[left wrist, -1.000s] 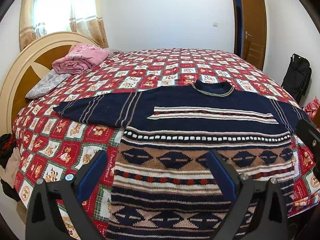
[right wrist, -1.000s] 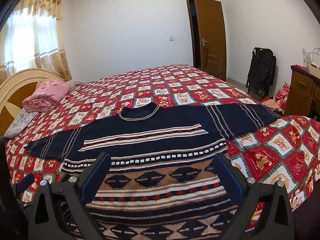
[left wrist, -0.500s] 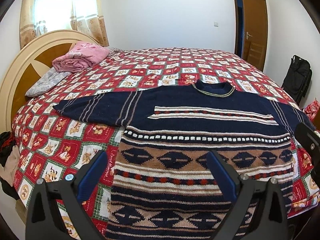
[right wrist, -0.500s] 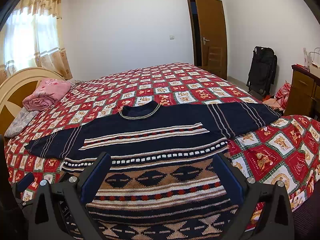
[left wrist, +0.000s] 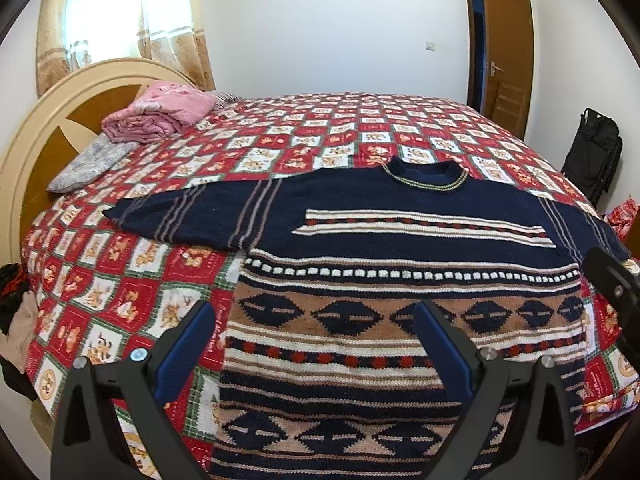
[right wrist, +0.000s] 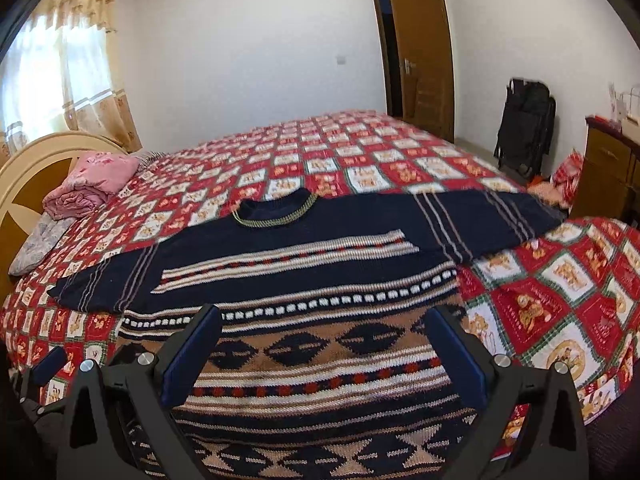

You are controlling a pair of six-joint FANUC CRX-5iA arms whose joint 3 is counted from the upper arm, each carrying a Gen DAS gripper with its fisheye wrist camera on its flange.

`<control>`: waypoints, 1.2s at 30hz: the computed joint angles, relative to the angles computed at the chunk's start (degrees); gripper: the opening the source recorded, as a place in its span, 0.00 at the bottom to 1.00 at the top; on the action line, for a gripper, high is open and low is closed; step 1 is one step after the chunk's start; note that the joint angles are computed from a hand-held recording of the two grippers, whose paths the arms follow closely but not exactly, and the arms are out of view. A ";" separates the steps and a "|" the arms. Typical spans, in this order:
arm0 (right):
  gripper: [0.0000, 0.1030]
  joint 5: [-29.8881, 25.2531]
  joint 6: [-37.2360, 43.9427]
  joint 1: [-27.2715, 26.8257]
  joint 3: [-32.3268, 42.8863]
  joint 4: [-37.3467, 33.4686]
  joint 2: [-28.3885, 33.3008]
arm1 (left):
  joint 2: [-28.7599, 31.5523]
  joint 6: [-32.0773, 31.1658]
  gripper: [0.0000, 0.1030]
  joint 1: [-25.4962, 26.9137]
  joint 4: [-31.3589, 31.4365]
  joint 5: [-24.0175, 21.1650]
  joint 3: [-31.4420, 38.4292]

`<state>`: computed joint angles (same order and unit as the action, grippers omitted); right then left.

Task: Fold small clothes
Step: 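Grasp the sweater sleeve cuff with the right gripper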

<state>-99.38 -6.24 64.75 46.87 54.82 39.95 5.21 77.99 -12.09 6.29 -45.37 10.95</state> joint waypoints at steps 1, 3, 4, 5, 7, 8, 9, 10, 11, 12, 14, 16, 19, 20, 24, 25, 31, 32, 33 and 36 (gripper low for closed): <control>0.99 0.77 -1.14 -0.25 -2.02 -1.10 -1.44 | 0.20 -1.04 0.98 0.29 1.39 -0.45 -0.07; 0.99 2.12 -3.82 -0.71 -6.69 -2.90 -4.63 | 0.78 -3.12 0.98 0.87 4.07 -1.58 0.19; 0.99 2.37 -5.25 -0.90 -9.18 -3.58 -6.30 | 0.98 -4.32 0.98 1.19 5.78 -1.98 0.02; 0.99 2.61 -6.45 -1.09 -11.85 -4.25 -8.17 | 1.10 -5.46 0.98 1.47 7.47 -2.11 -0.34; 0.99 3.50 -8.18 -1.56 -17.52 -5.58 -12.48 | 1.31 -6.91 0.98 1.70 9.92 -1.98 -0.94; 0.99 2.88 -8.82 -1.84 -19.66 -5.74 -14.18 | 1.52 -7.21 0.98 1.64 10.52 -1.94 -0.94; 0.99 1.97 -9.57 -2.11 -22.72 -5.39 -16.49 | 1.90 -7.44 0.98 1.51 10.95 -2.01 -0.71; 0.99 1.41 -10.11 -2.37 -25.30 -5.16 -18.52 | 2.30 -7.31 0.98 1.29 10.80 -2.18 -0.26; 0.99 0.71 -10.76 -2.91 -28.22 -5.62 -21.21 | 2.91 -6.95 0.98 1.07 10.34 -2.64 0.61; 0.99 -0.27 -11.78 -3.51 -30.78 -6.47 -23.87 | 3.60 -6.43 0.98 0.77 9.65 -3.20 1.57; 0.99 -1.04 -14.62 -4.70 -36.60 -7.26 -29.62 | 5.37 -5.38 0.99 0.22 7.88 -5.11 4.22; 0.99 -1.82 -18.29 -6.47 -42.78 -8.70 -36.41 | 7.49 -4.73 0.99 -0.30 6.49 -7.59 7.44; 0.99 -2.49 -26.76 -9.27 -50.74 -10.96 -46.09 | 9.37 -4.53 0.99 -1.14 5.74 -7.90 10.18; 0.99 -1.97 -29.56 -10.54 -53.34 -11.45 -49.32 | 9.84 -4.59 0.99 -1.51 5.71 -7.28 10.77; 0.81 7.24 -32.74 -17.74 -61.72 -14.09 -60.35 | 12.18 -4.69 0.99 -2.64 5.77 -6.77 13.60; 0.77 10.95 -32.02 -20.28 -62.72 -15.66 -61.86 | 12.89 -4.22 0.99 -2.98 5.28 -7.15 14.65; 0.76 22.07 -20.77 -33.85 -60.55 -25.41 -59.27 | 18.24 -0.68 0.99 -4.49 1.38 -12.75 23.15; 0.76 24.17 -20.05 -35.71 -60.52 -26.88 -58.97 | 18.91 -0.05 0.99 -4.74 0.78 -13.54 24.33; 0.76 25.79 -19.53 -37.05 -61.06 -27.67 -58.99 | 19.37 0.29 0.99 -4.98 0.33 -13.94 25.10; 0.76 28.09 -13.89 -41.36 -60.12 -30.35 -57.28 | 19.95 0.70 0.99 -5.48 -1.13 -14.58 26.23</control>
